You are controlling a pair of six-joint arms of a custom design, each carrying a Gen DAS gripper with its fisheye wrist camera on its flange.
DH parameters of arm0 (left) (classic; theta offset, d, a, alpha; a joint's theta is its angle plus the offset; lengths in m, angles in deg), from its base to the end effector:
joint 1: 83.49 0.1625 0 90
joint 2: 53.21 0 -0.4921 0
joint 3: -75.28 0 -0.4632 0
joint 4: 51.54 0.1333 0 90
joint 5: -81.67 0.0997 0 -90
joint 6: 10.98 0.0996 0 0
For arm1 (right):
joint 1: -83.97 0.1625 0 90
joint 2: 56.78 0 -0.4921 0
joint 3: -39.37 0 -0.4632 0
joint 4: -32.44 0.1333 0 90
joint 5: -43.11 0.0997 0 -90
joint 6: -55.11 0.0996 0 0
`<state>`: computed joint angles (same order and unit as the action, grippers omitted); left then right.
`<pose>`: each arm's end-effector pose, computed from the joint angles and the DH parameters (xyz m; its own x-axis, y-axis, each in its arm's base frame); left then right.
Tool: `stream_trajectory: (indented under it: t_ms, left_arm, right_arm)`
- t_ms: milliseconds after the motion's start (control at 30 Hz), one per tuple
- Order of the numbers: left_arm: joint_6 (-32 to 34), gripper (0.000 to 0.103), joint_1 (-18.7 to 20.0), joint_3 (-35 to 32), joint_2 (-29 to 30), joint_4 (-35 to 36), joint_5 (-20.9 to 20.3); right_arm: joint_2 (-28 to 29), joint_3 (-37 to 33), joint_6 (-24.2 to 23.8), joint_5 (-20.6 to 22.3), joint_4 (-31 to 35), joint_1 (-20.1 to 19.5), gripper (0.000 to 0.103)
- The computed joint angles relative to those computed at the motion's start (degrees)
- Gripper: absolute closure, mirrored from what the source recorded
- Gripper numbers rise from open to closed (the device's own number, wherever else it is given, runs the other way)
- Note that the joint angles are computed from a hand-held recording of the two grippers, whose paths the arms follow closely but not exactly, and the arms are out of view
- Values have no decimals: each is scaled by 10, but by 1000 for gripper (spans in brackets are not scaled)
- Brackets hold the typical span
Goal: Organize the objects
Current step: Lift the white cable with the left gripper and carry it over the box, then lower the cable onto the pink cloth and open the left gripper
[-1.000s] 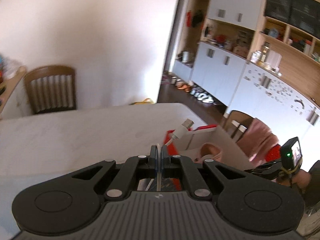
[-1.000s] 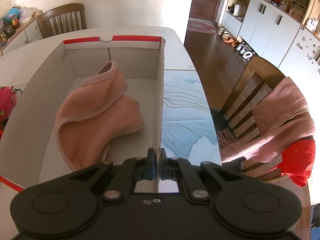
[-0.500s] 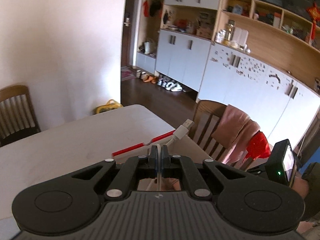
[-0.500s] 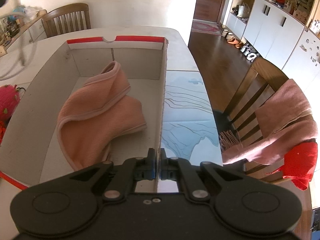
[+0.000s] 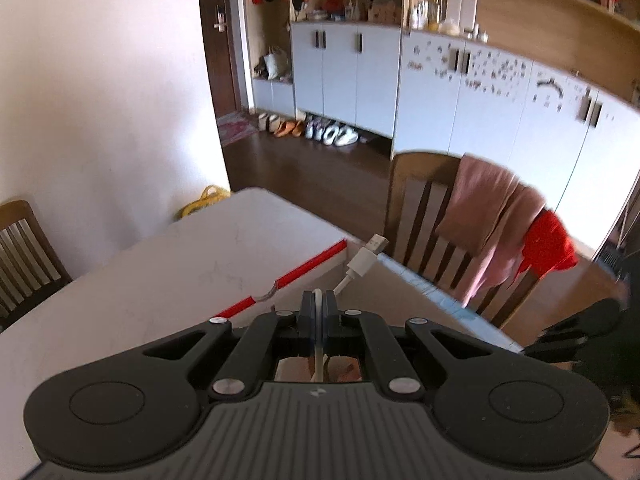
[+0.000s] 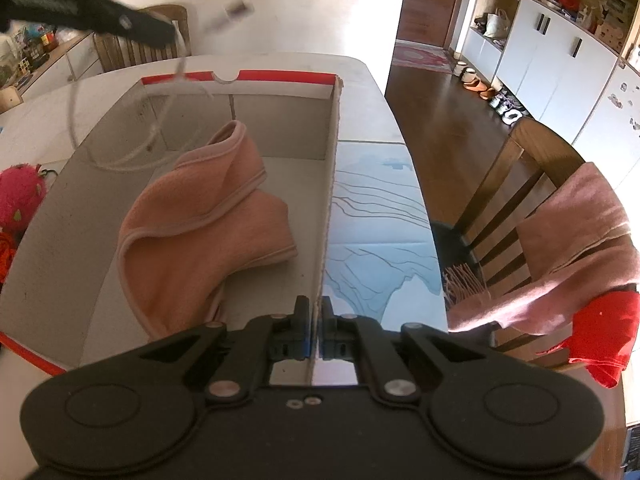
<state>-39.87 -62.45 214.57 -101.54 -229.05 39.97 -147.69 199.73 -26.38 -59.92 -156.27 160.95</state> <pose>-0.3127 -0.3428 -0.0052 -0.6225 0.3846 -0.6816 0.7206 0.6215 -0.3074 0.0428 -0.3067 0.1849 -0.3312 -0.7923 0.5125 -0.8851 0.4490 0.1222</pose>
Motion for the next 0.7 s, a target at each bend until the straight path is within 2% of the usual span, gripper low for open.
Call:
stream_trajectory:
  t_ms: [233, 567, 600, 700]
  left_arm:
    - [-6, 101, 30, -20, 41, 23, -5]
    - [-34, 101, 65, -36, 63, 56, -53]
    - [-36, 101, 68, -38, 64, 60, -60]
    - [-49, 101, 74, -43, 71, 77, -72]
  right_arm:
    - [-4, -5, -3, -2, 16, 1, 99]
    - [-5, -8, -4, -3, 26, 2, 99]
    - [-13, -10, -28, 5, 44, -2, 99]
    - [-13, -10, -28, 5, 45, -2, 99]
